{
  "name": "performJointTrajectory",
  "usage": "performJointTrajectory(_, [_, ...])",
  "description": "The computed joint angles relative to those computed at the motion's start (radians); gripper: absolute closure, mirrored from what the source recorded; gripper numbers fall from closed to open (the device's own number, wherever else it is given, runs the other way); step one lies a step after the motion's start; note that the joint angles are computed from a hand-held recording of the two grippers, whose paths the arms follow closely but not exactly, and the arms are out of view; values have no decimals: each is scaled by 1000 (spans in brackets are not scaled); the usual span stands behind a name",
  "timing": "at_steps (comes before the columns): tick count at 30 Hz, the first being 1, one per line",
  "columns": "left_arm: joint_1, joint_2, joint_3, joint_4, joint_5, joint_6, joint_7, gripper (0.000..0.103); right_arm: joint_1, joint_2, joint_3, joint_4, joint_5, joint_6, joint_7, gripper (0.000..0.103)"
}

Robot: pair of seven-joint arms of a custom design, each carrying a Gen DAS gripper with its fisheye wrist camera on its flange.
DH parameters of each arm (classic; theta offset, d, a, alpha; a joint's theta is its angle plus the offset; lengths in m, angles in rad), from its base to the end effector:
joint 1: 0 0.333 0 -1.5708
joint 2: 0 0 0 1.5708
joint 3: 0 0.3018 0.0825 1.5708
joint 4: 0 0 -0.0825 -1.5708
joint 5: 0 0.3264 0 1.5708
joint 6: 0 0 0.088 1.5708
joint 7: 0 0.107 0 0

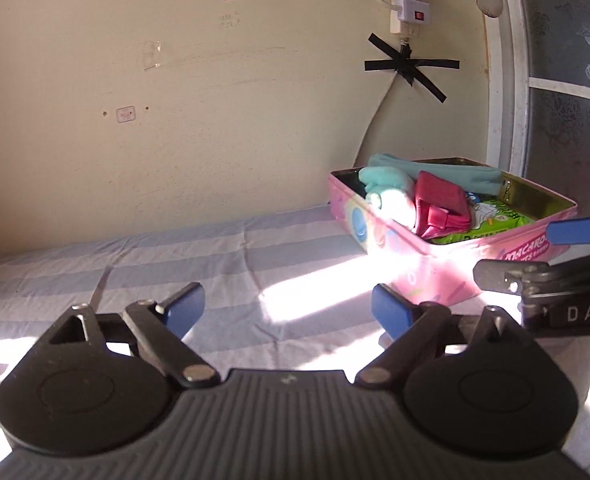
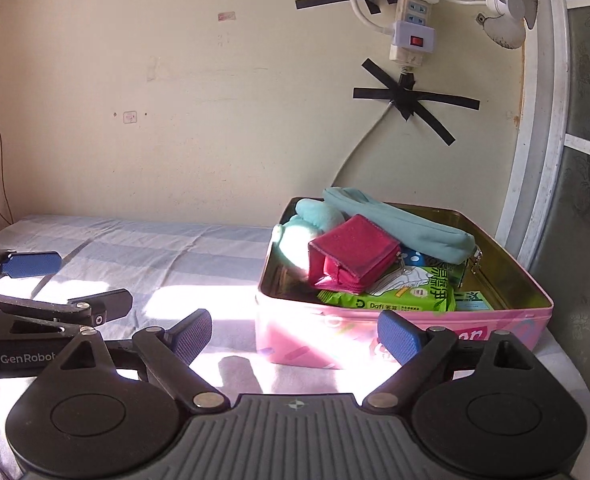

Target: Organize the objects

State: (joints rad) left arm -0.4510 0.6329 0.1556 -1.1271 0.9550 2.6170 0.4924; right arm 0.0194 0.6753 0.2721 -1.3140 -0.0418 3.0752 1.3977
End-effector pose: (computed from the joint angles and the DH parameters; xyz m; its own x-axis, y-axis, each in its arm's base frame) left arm 0.6672 -0.2642 0.5359 0.1365 -0.9847 -0.1088 -0.4152 0.0428 -0.9087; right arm 0.7038 0.1421 0.4989 0.3216 -0.9466 0.0247 -0.4134 -0.1638 -0.8957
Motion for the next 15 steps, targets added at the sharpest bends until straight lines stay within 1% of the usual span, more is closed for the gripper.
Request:
performJointTrajectory(2, [-10,-40,19,-73,36,5,-48,8,22,-13,-20,-33,0,22,26,15])
performJointTrajectory(4, [-10,-69,20,-123,69,4,-85,6,63,-18,-67,-48,-16,37,68,13])
performJointTrajectory(5, [-9,-83,18,-149,87,1,-104,6,90,-23,-100,-61,-28,48,96,12])
performJointTrajectory(8, [9,-103,-8,-186,107,-20,-121,2,145,-35,-166,-93,-64,68,171,9])
performJointTrajectory(9, [16,-107,-18,-193,109,-23,-124,2,156,-36,-179,-96,-77,64,191,8])
performJointTrajectory(14, [31,-125,-47,-226,128,-45,-144,0,160,-36,-174,-107,-111,32,246,6])
performJointTrajectory(15, [31,-127,-49,-232,135,-52,-149,0,168,-36,-183,-108,-116,28,261,6])
